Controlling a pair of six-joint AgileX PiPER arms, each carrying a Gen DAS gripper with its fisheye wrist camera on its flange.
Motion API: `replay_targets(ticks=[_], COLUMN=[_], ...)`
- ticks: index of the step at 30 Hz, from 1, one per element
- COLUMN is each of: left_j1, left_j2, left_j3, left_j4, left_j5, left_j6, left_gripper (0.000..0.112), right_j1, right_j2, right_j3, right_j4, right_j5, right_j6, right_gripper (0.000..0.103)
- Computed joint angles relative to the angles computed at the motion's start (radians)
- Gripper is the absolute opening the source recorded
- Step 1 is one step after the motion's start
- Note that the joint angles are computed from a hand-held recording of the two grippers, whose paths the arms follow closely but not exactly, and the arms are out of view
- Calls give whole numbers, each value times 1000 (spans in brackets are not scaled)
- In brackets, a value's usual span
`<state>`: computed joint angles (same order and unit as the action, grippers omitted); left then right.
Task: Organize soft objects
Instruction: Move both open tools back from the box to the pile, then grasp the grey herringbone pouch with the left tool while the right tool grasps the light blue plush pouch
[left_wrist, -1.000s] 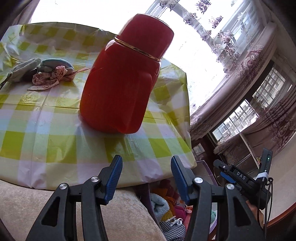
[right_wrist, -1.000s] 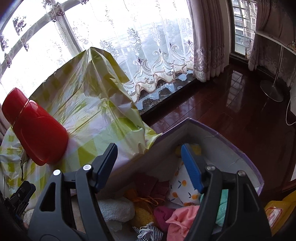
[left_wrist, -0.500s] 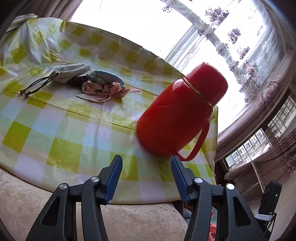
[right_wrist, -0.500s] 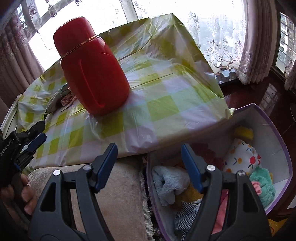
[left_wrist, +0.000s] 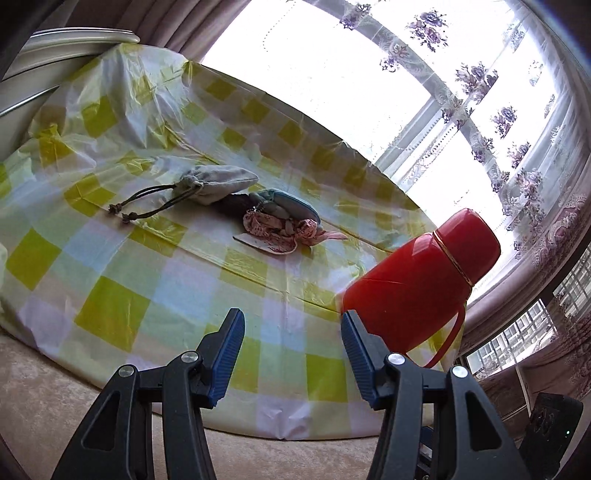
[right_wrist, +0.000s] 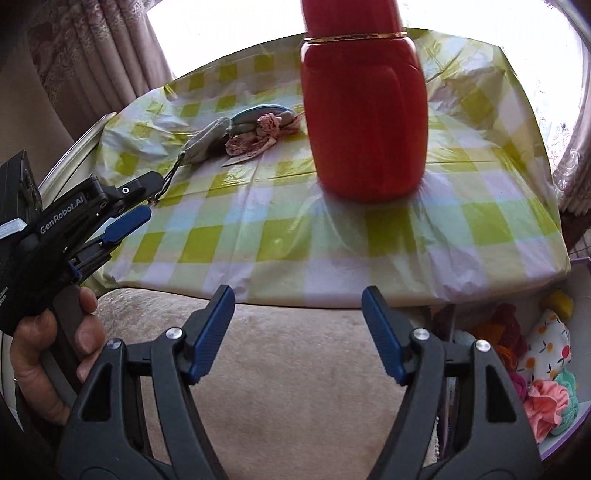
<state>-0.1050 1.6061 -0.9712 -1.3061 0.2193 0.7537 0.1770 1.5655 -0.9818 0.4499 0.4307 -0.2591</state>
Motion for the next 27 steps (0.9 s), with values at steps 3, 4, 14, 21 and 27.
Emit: replay_targets(ticks=[3,4,14,21,27], left_j1=[55,72,183,223,237], left_j2=[11,17,106,203,294], left_j3=[-7,-9,-111,-253,-393], left_j4=[-24,-39,-9,194,367], left_j5=[9,12,16,28,57], left_j6=[27,43,31,-169,-345], left_gripper=[56,56,56,60,69], right_j1=[66,84,196,211,203], right_j2=[52,69,274,451,614], right_j3=[-57,-78,-369,-657,-933], right_j4=[-50,-70,-241,-356,-425], right_j5=[-19,-21,2,71,163], right_j6=[51,74,269,403,494], right_gripper=[74,74,74,81,89])
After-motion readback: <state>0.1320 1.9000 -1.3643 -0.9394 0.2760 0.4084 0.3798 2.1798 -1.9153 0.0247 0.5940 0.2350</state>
